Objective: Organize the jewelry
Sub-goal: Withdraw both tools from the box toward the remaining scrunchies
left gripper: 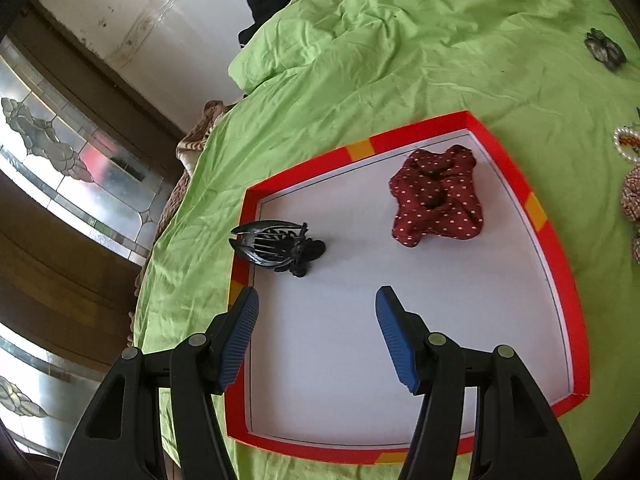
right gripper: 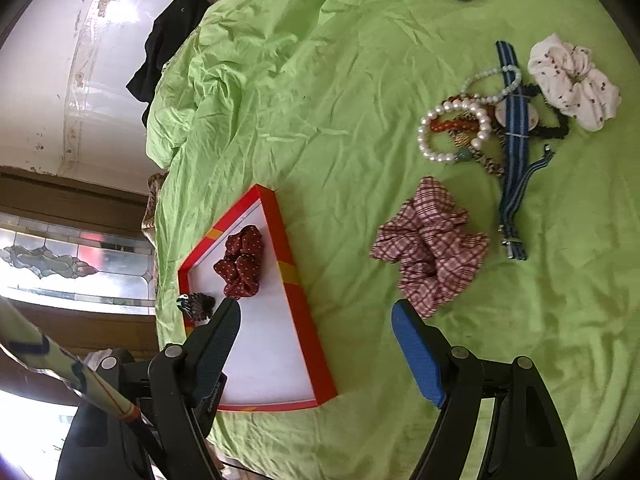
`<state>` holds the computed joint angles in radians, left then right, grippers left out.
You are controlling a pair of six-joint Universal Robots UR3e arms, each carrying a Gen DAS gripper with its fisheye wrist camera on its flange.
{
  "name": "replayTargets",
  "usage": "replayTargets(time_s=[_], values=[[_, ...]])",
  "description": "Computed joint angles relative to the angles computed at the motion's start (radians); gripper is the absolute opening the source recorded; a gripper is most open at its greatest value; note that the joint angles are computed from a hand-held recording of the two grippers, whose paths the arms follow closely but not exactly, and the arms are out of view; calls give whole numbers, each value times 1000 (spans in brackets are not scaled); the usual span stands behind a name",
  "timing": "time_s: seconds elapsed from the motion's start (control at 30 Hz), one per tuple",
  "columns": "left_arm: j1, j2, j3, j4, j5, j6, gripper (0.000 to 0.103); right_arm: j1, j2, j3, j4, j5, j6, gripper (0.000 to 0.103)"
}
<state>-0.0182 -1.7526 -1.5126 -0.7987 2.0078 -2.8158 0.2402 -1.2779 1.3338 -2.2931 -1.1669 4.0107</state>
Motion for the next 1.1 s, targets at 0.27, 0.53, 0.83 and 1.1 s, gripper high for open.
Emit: replayTargets(time_s=[0.27,0.53,0.83,1.1], values=[[2,50,-18,10,-97,-33,60,-31,-159,156,-14,-101,-76,82],[-42,92,-46,11,-189,-56,60,-121,-353,377,-34,-146,-156,83],[-75,109,-40,-26,-315,-94,60,-272,-549,584,-25,-143,-262,83],[24,159,-89,-36,-640,-183,60,-330,-665,702,-40,-201,-393,83]])
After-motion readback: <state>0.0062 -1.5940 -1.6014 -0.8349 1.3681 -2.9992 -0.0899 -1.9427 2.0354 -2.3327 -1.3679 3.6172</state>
